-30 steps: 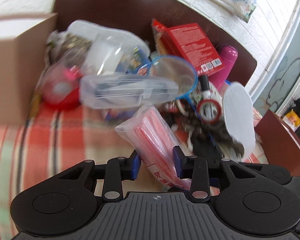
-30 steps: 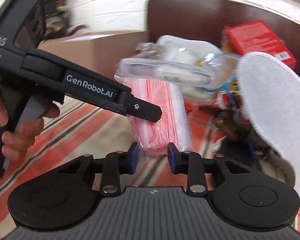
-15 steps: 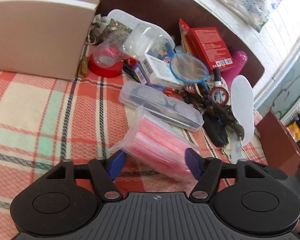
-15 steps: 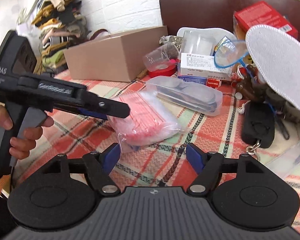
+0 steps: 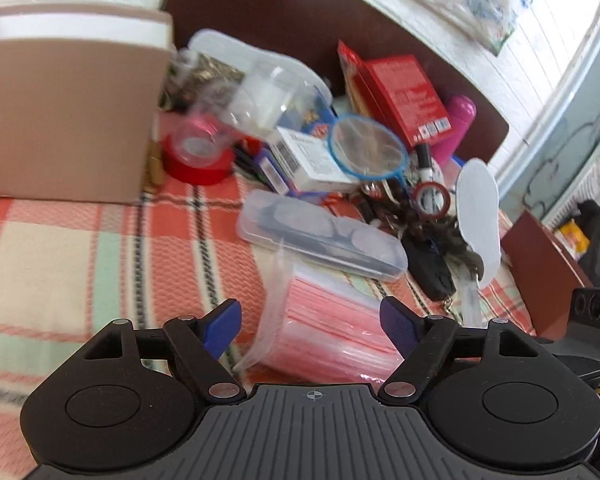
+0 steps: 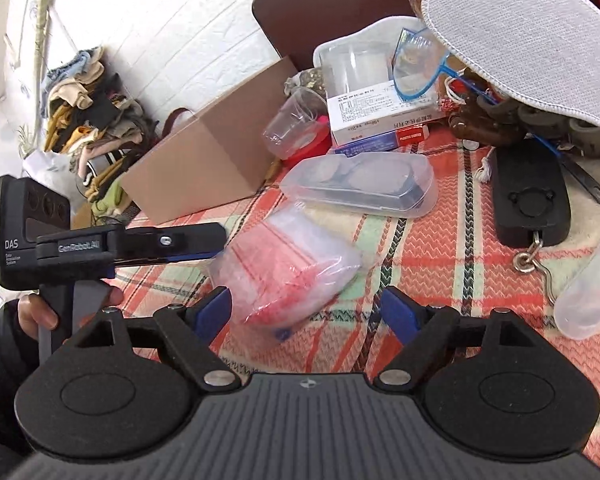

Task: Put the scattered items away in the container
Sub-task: 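Grasp the pink zip bag with the left tool and lift it, then carry the pink zip bag over the cardboard box with the left tool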

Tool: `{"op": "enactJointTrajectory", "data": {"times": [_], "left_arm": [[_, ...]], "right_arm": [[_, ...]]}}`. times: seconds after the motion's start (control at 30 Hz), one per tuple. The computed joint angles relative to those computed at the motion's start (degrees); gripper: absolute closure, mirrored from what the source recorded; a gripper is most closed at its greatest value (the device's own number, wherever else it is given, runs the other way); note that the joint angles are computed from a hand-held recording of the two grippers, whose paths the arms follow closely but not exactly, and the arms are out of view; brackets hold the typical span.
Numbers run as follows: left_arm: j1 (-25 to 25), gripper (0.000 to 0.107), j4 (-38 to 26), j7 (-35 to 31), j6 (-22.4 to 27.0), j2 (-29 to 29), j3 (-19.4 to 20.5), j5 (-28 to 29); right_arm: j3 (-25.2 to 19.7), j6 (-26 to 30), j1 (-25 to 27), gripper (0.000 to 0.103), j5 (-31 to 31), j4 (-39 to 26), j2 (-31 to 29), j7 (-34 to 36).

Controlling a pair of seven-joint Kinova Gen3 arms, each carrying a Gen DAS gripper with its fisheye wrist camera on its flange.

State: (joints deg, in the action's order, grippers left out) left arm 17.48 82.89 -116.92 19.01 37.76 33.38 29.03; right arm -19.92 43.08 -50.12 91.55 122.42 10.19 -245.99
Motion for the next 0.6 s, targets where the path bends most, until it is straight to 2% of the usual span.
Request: {"op": "enactJointTrajectory", "data": {"times": [0.13, 0.23, 0.33, 0.43, 0.6], "left_arm": [[1.7, 0.021, -3.8, 0.6, 4.2, 2.6, -1.6, -0.1], [2.1, 0.022, -3.4, -0.7, 3.6, 2.8, -1.6, 0.1], [1.1, 0.038, -2.5, -2.1, 3.7, 2.8, -0.5, 1.0], [-0.3, 0.044, -1.0, -3.4, 4.3, 2.2, 0.5, 2.2], [-1.5, 0.041, 1.6, -6.6, 2.5, 1.7, 2.0, 4.4]], "right_arm": [[0.7, -1.4, 0.9, 0.019, -0.7, -1.5, 0.9, 2.5], [1.2, -1.8, 1.0, 0.021, -1.5, -2.4, 1.4, 5.1], [1.5, -1.9, 1.0, 0.030, -1.4, -2.7, 1.8, 6.0], [1.5, -1.2, 0.5, 0.036, -3.3, -3.1, 1.7, 8.3], [1.5, -2.4, 0.7, 0.039, -1.0, -0.9, 0.6, 4.9]]}}
